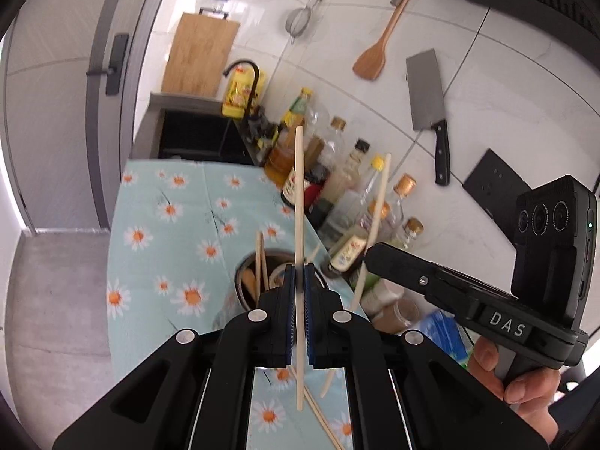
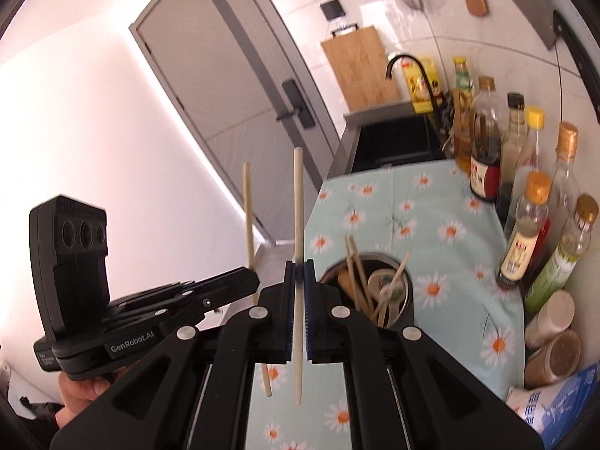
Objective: Organize utensils
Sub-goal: 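Lift both chopsticks upright and carry them over the black holder, then lower the chopsticks into the holder and open both grippers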
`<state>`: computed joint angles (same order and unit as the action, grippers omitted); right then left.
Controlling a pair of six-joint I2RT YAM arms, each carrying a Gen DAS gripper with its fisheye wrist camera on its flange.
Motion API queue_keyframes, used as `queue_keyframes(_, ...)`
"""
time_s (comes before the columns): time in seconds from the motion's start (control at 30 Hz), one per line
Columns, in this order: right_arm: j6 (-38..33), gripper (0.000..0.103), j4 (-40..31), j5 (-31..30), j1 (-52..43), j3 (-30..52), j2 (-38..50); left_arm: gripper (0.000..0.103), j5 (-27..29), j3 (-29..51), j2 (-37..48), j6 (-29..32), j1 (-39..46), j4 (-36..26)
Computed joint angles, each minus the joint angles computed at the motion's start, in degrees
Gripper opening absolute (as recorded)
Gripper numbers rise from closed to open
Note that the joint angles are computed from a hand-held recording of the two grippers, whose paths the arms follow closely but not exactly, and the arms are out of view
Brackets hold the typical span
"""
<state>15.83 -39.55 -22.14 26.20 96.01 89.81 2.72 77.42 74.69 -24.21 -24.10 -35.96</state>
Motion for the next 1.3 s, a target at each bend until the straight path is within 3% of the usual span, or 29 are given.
queue_keyframes(0.13,-0.7,0.005,2.74,1.01,-0.93,1.65,1.19,0.004,-1.21,0.45,0.77,1.72,-0.35,4.17)
queue_keyframes(0.37,-1.63,0.005,14.09,5.25,-1.29,-2.46,0.32,0.004,-3.61,-1.66,2.13,6.14,-0.39,15.45)
queue_keyframes(0.47,-2.31,0.005,15.66,8.67,-0.93,-3.48,0.48,0.004,-3.38,-2.62,3.35,7.28,-0.23,19.11)
queue_keyframes(0.57,0.03,0.006,16.32,7.04,-2.21,-3.75,1.64,0.004,-4.38,-4.89,4.09,9.15,-0.74,23.54)
queue_keyframes(1.1,0.57,0.006,18.02,7.61,-2.52,-8.59,2.76,0.005,-1.7,-7.06,7.85,8.57,0.33,23.85)
queue_keyframes(1.17,0.34,0.012,15.76,6.62,-2.69,-7.39,3.17,0.006,-1.75,-6.79,7.61,8.17,0.3,22.4)
queue_keyframes(1.2,0.79,0.026,15.49,6.32,-2.83,-7.22,3.18,0.015,-2.7,-6.52,7.47,7.88,0.13,21.37)
queue_keyframes(1.23,1.59,0.038,15.69,6.25,-3.03,-7.6,2.74,0.035,-3.35,-6.7,7.08,7.49,0.11,20.97)
queue_keyframes(1.3,2.66,0.04,16.36,5.82,-3.63,-8.8,1.37,0.044,-2.97,-8.29,5.43,6.62,0.48,21.68)
